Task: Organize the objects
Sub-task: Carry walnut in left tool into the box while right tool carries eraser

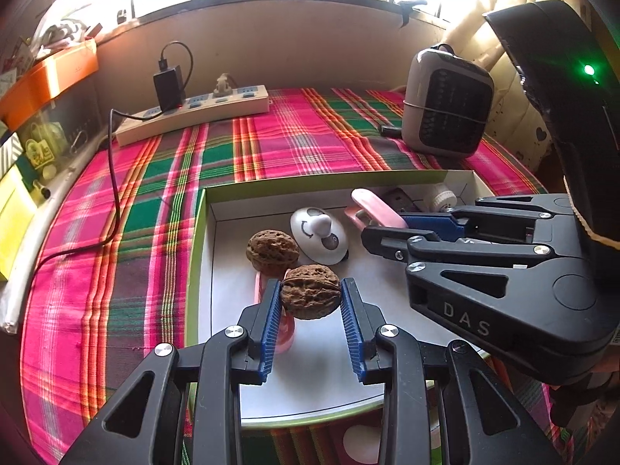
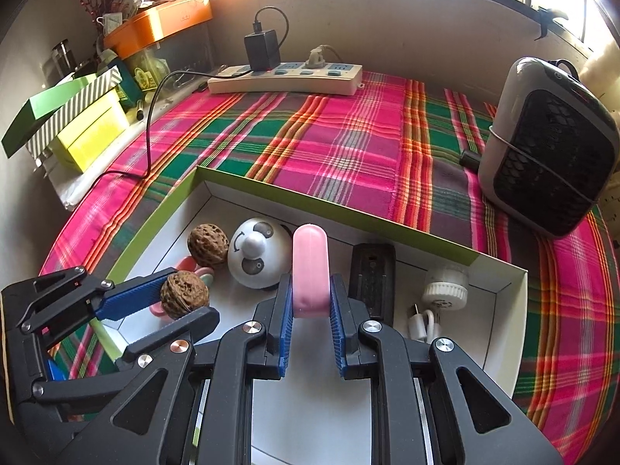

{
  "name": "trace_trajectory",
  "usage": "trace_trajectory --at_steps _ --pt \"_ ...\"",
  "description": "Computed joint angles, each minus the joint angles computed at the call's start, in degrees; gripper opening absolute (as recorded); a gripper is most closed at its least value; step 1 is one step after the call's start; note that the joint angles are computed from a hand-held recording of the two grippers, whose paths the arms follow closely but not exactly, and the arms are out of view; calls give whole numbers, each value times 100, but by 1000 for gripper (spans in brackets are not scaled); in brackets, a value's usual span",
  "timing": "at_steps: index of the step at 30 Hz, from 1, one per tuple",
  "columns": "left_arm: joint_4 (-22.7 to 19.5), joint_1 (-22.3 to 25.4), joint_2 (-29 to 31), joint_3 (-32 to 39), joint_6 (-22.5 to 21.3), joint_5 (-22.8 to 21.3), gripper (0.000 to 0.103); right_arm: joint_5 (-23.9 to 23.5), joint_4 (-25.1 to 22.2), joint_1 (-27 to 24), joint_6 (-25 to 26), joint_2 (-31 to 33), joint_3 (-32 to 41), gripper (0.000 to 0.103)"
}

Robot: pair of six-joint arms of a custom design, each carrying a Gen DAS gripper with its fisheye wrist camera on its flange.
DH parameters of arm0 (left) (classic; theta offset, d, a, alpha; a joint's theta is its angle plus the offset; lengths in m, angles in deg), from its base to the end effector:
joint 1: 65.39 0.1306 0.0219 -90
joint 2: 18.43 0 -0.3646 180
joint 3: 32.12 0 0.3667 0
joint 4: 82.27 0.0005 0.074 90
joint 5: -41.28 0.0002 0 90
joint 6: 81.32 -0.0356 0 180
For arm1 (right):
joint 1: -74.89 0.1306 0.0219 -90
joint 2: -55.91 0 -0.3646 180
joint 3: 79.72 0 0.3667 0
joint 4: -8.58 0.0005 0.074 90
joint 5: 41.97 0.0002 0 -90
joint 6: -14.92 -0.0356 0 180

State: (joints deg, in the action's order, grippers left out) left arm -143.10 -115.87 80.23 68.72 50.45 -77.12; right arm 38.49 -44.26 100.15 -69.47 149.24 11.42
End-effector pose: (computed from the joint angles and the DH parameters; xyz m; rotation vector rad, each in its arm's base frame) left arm 0.3295 -0.3736 0.4149 0.0124 2.4217 -0.0650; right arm 0.4245 0.2062 0.3910 -0.7423 2.4369 0.3463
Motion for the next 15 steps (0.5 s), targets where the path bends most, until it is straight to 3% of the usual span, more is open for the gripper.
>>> trace_trajectory --at_steps 15 --pt "-55 15 63 55 -66 -45 29 -21 -48 21 42 125 67 19"
